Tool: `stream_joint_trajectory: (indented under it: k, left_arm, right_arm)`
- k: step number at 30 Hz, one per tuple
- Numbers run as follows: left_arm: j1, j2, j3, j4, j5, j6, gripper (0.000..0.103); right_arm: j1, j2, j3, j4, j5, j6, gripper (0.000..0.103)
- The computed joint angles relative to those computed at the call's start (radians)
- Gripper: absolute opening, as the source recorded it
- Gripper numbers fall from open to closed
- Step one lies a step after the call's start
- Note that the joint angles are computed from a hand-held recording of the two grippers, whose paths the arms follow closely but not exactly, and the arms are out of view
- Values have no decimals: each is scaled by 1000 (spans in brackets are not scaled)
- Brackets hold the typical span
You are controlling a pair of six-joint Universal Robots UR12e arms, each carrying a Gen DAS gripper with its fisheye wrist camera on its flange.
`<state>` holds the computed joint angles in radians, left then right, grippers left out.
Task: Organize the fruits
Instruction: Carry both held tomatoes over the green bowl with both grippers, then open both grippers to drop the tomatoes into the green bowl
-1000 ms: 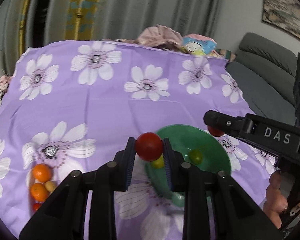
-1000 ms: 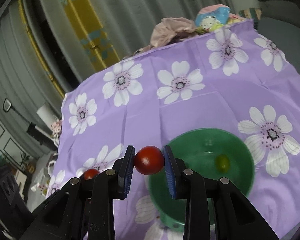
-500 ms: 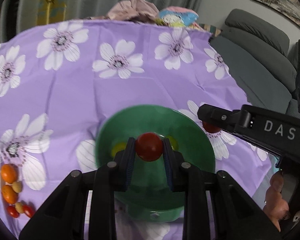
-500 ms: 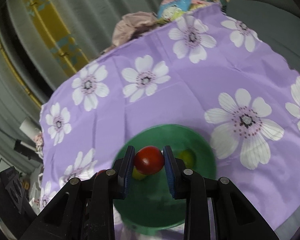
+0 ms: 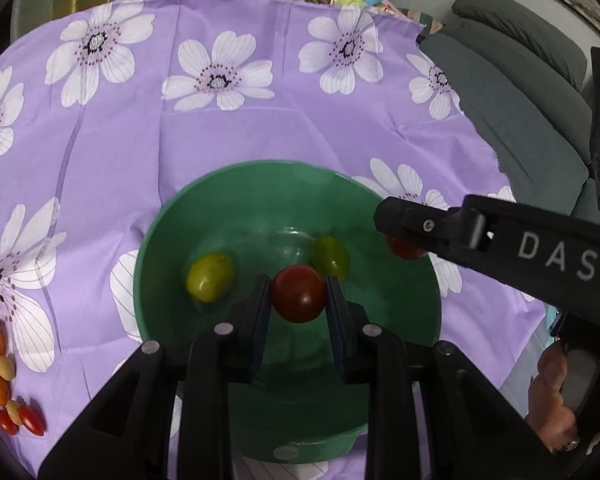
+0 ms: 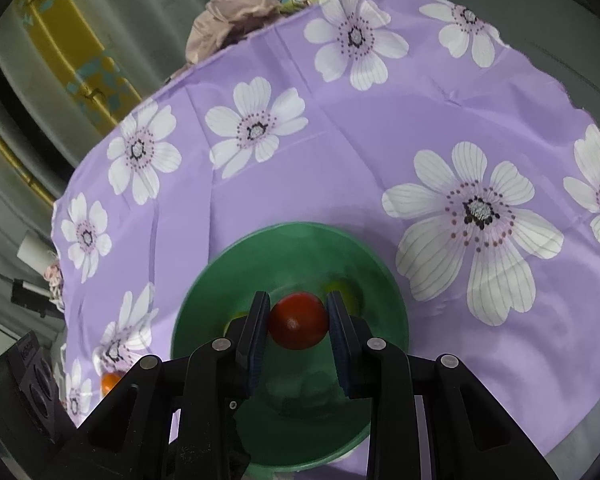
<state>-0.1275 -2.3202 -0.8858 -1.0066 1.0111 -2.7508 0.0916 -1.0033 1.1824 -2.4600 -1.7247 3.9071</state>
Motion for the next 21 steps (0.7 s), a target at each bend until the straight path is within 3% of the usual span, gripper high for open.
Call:
stream_joint_trajectory:
  k: [21]
  left_arm:
    - [-5,-32,57,-98,59,4,27]
  right_arm:
    - [-1,39,-63,123,23,-22,31]
